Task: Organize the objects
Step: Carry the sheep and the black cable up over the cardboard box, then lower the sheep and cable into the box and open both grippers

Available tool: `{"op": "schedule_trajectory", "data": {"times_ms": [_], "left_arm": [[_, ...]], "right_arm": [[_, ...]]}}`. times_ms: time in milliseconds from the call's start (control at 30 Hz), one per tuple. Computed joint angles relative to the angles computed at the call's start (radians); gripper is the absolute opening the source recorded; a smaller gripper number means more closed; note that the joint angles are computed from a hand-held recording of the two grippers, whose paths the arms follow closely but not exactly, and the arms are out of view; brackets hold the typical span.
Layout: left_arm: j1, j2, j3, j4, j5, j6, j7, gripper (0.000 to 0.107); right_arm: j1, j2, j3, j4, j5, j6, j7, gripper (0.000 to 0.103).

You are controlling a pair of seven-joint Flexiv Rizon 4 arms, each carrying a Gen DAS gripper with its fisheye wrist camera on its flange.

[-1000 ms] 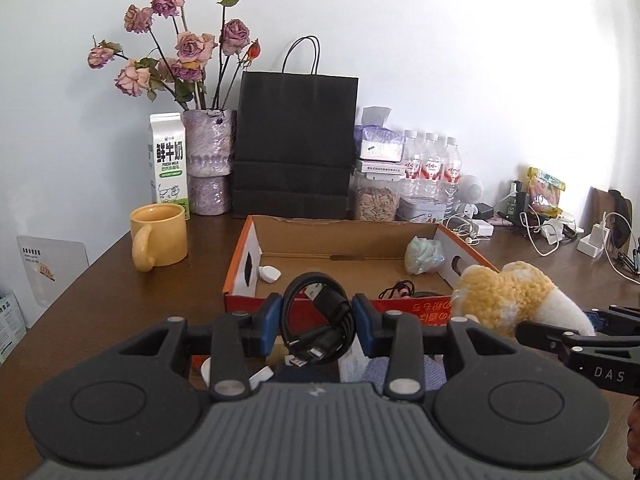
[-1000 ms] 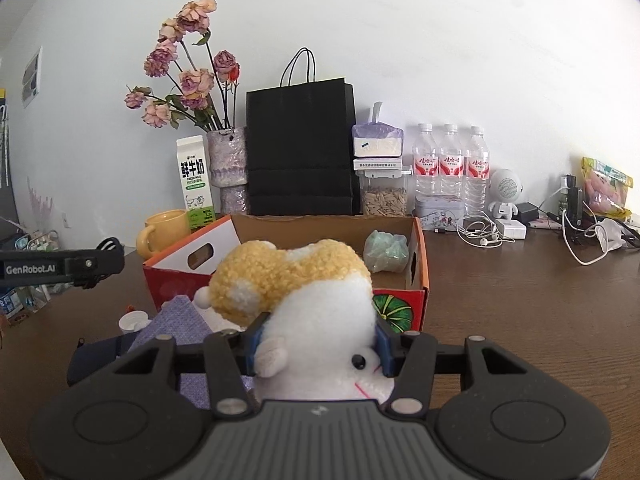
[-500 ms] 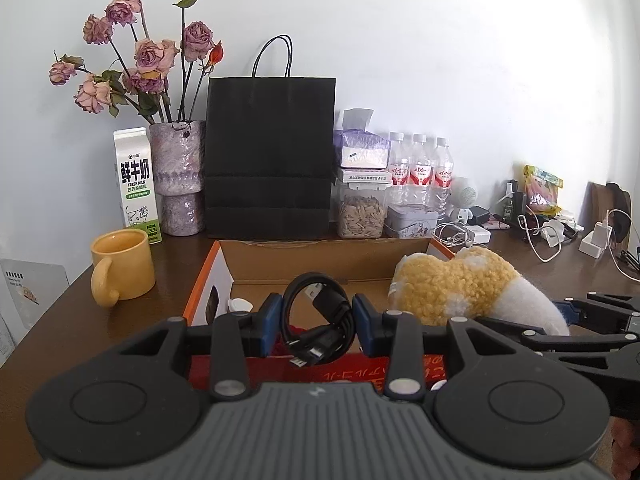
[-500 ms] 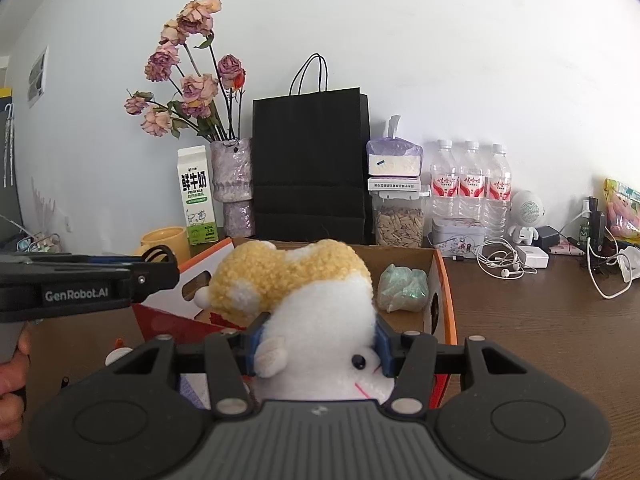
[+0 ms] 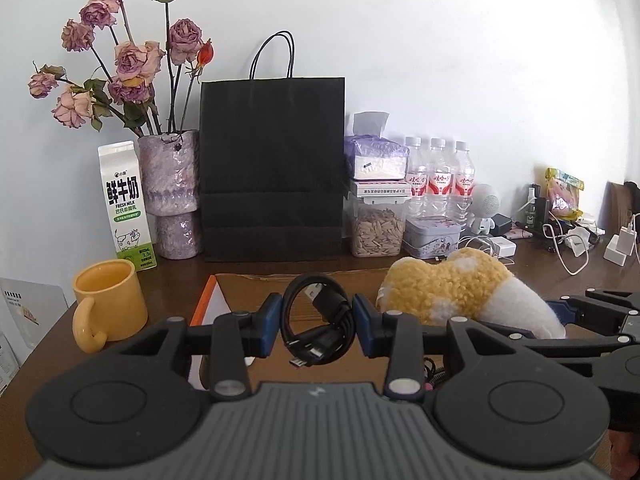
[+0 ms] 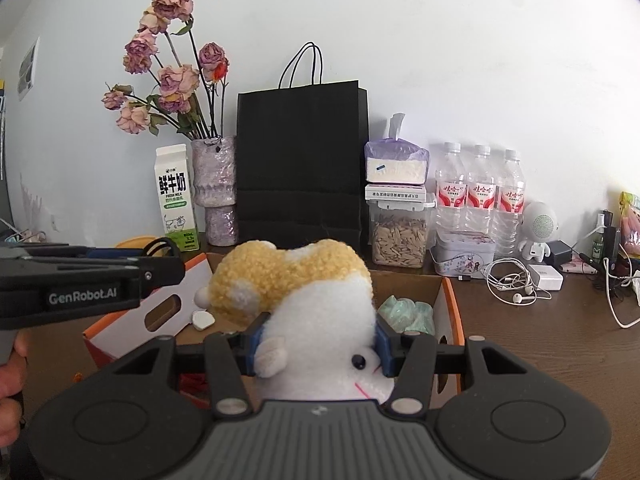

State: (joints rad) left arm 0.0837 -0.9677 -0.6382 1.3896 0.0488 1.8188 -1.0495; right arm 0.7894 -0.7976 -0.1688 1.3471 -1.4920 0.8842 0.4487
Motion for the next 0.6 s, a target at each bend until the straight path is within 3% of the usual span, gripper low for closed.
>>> {"op": "schedule_trajectory", "data": {"times_ms": [400,600], "left_arm": [[-0.175,-0.074,0.196,-0.251,-0.196,-0.184,0.037,0.039],[-0.232,-0.094,0.291,-0.318,-0.291,-0.289,0.049,0.039]], "right_arm": [[-0.033,-0.137,-0.038,-0.191,0.234,0.058,-0.223,0.05],[-0.019,-0.16,-0.065,-0.208,0.346,0.067,-0.286,0.05]]}}
